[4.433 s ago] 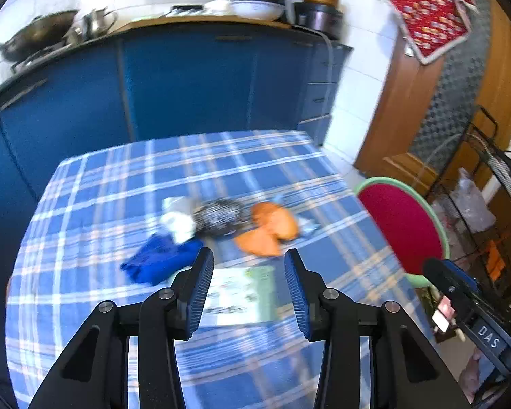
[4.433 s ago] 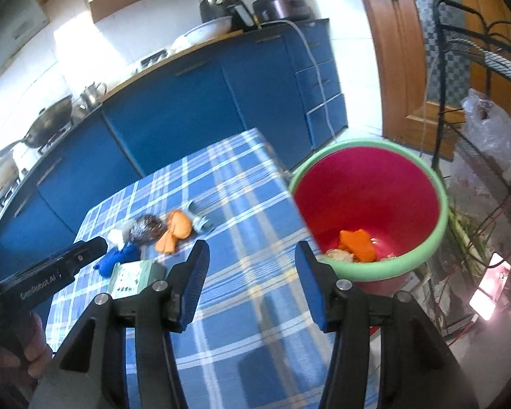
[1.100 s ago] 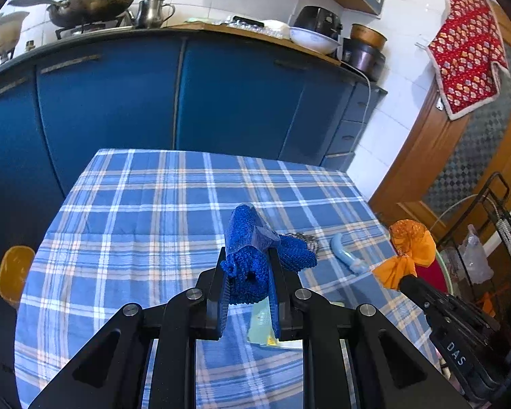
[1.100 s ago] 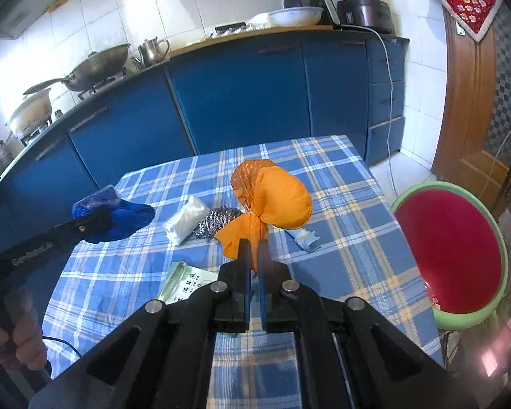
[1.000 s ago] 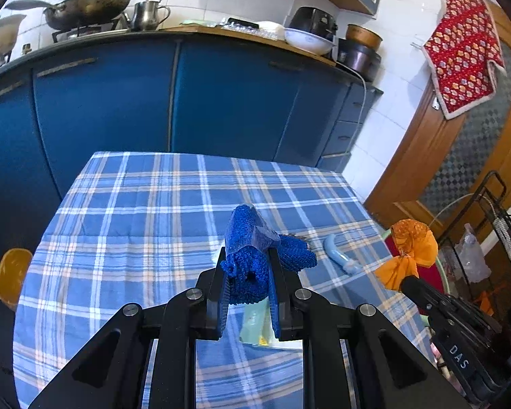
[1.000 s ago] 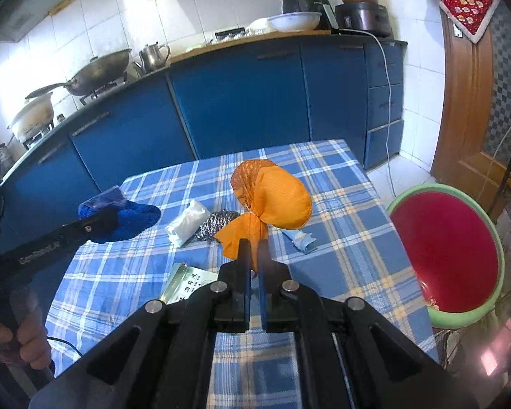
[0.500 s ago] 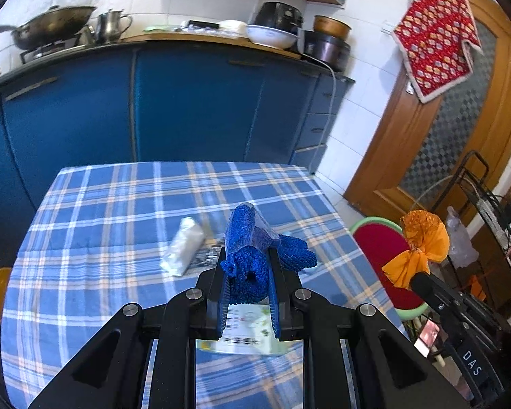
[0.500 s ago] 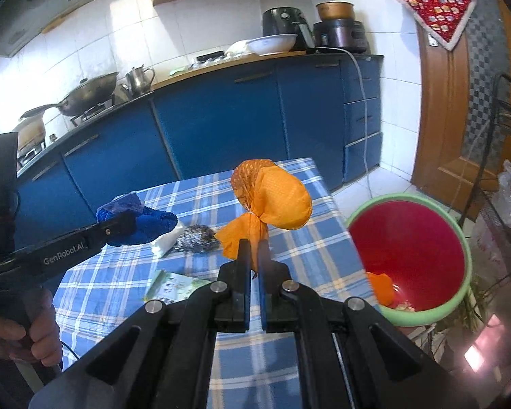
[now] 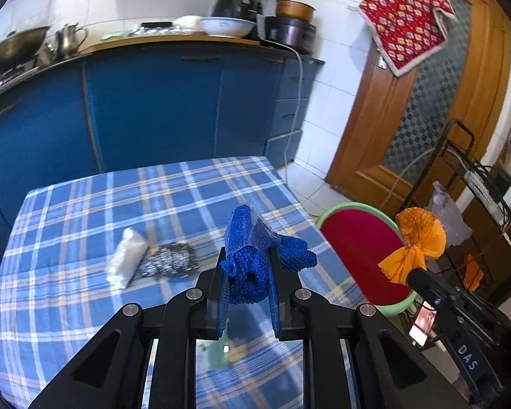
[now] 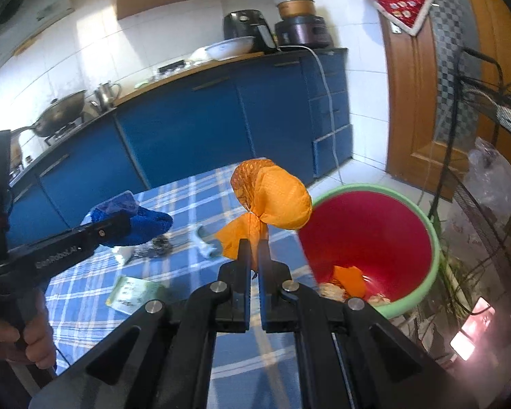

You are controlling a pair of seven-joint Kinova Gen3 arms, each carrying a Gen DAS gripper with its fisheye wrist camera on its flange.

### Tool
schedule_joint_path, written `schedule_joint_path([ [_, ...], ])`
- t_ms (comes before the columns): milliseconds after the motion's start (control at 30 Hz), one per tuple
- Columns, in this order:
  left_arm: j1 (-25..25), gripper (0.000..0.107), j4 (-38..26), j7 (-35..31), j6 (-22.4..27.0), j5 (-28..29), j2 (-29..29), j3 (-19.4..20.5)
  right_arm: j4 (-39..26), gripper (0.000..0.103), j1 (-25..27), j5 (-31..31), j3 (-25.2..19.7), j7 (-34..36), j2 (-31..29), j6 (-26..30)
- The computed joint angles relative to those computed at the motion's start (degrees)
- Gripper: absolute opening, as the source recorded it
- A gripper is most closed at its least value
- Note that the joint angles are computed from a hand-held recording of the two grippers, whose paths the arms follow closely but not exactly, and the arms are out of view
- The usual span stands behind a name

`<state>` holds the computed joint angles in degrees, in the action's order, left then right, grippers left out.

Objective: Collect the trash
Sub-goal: 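Carry the blue mesh cloth and orange bag over the red bin with both tools, then open both tools to drop the cloth and bag into the bin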

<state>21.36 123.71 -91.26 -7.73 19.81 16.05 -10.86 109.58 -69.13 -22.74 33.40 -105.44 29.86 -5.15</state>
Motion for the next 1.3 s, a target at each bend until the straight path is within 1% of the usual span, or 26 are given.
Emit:
schedule_joint_path([
  [100, 1.8, 0.019, -2.3, -0.7, 1.3, 0.0, 1.7, -0.7, 0.4, 0.006, 2.0, 0.0, -0.7, -0.6, 0.4, 0.1],
  [200, 3.1, 0.019, -5.1, -0.3, 3.2, -1.1, 3.7, -1.0, 1.1, 0.006, 6.0, 0.8, -4.0, -0.6, 0.1, -0.9],
  [333, 4.1, 0.019, -9.7, 2.0, 6.6, -3.8, 6.8, -0.7, 1.5, 0.006, 12.1, 1.1, -9.2, -0.1, 0.4, -2.2],
  [400, 4.5, 0.019, -11.8, 3.1, 7.8, -5.5, 8.3, -0.2, 1.5, 0.006, 15.9, 1.4, -12.5, 0.0, 0.6, -3.0],
  [467, 5.5, 0.019, -13.6, 4.3, 8.7, -7.0, 9.7, -0.5, 1.7, 0.006, 20.0, 2.0, -16.4, -0.2, 0.8, -3.8],
  [633, 5.3, 0.019, -18.5, 7.1, 11.5, -10.9, 13.6, 1.7, 1.6, 0.006, 26.9, 2.7, -22.0, -0.5, 2.1, -4.7],
  [733, 4.7, 0.019, -20.8, 8.9, 13.0, -13.1, 15.4, 3.0, 1.6, 0.006, 29.5, 3.2, -24.0, -0.9, 2.9, -5.0],
  [967, 3.1, 0.019, -25.4, 12.7, 15.9, -17.4, 19.4, 5.9, 1.7, 0.006, 33.8, 4.2, -26.7, -1.9, 4.3, -5.8],
  [1067, 1.6, 0.02, -26.6, 13.1, 16.4, -18.6, 20.7, 8.1, 1.6, 0.006, 38.1, 6.3, -30.8, -3.2, 4.5, -6.1],
  [1100, 1.2, 0.02, -26.9, 13.2, 16.6, -18.9, 20.9, 8.7, 1.5, 0.006, 38.6, 6.7, -31.2, -3.4, 4.7, -6.1],
  [1133, 0.4, 0.02, -27.2, 13.0, 16.6, -19.1, 21.3, 9.7, 1.4, 0.006, 38.2, 6.6, -30.6, -3.5, 4.7, -6.0],
  [1167, -0.1, 0.022, -27.5, 12.8, 16.8, -19.3, 21.5, 10.5, 1.3, 0.006, 37.8, 6.5, -30.0, -3.6, 4.8, -5.9],
  [1200, -0.4, 0.026, -27.7, 12.8, 16.9, -19.4, 21.8, 10.8, 1.2, 0.006, 37.4, 6.4, -29.5, -3.7, 4.8, -5.7],
  [1233, -1.0, 0.026, -27.8, 12.8, 16.9, -19.3, 21.9, 11.6, 1.1, 0.006, 37.6, 6.5, -29.6, -3.9, 4.9, -5.5],
  [1300, -1.5, 0.035, -27.8, 12.9, 16.8, -19.1, 22.0, 12.2, 0.7, 0.011, 38.3, 6.9, -30.2, -4.3, 5.1, -4.9],
])
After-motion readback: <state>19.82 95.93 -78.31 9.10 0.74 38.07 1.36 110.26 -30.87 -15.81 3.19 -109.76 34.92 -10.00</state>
